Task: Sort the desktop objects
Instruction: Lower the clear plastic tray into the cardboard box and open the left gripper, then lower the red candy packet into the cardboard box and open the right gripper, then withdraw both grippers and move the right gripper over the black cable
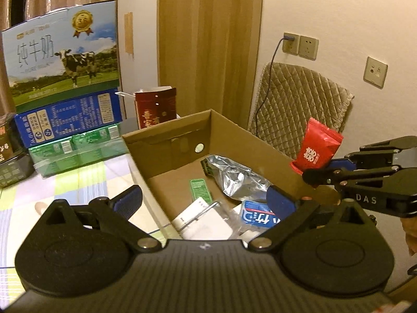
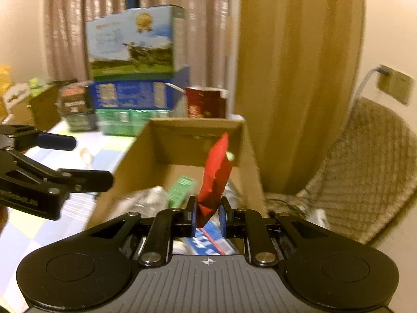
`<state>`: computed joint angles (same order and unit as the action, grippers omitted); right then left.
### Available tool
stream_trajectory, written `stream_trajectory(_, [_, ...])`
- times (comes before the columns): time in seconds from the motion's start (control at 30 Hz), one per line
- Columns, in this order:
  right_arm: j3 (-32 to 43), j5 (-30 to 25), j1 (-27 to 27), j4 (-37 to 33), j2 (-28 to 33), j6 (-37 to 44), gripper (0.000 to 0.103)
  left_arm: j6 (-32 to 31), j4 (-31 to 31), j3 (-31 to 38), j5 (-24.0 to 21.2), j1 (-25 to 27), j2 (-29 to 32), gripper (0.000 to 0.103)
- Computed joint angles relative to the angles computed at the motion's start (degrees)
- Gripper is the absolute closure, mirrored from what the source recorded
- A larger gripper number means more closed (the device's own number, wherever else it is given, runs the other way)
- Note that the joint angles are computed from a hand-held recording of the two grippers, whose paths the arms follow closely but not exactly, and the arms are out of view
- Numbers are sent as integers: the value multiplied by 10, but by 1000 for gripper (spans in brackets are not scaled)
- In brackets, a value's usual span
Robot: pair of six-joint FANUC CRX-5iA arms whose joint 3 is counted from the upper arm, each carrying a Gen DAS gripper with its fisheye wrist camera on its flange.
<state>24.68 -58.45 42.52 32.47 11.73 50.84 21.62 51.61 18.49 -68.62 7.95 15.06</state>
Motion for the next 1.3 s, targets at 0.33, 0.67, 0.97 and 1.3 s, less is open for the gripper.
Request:
stream_trajectory(0.33, [-33,9,10,34,-17,-32,35,2,1,-14,11,28,-6,3])
stream_trajectory(0.67, [-48,-13,38,35,-34,-54,35,1,-3,-29,2,67,-18,3])
stream_trajectory(0.97, [-21,-37,68,32,-20,-50,15,3,-2,-38,-7,103,-32,3])
stream_trajectory(1.3, [7,-37,96,29,1,-33,2,1,-6,-44,-8,152,-40,3])
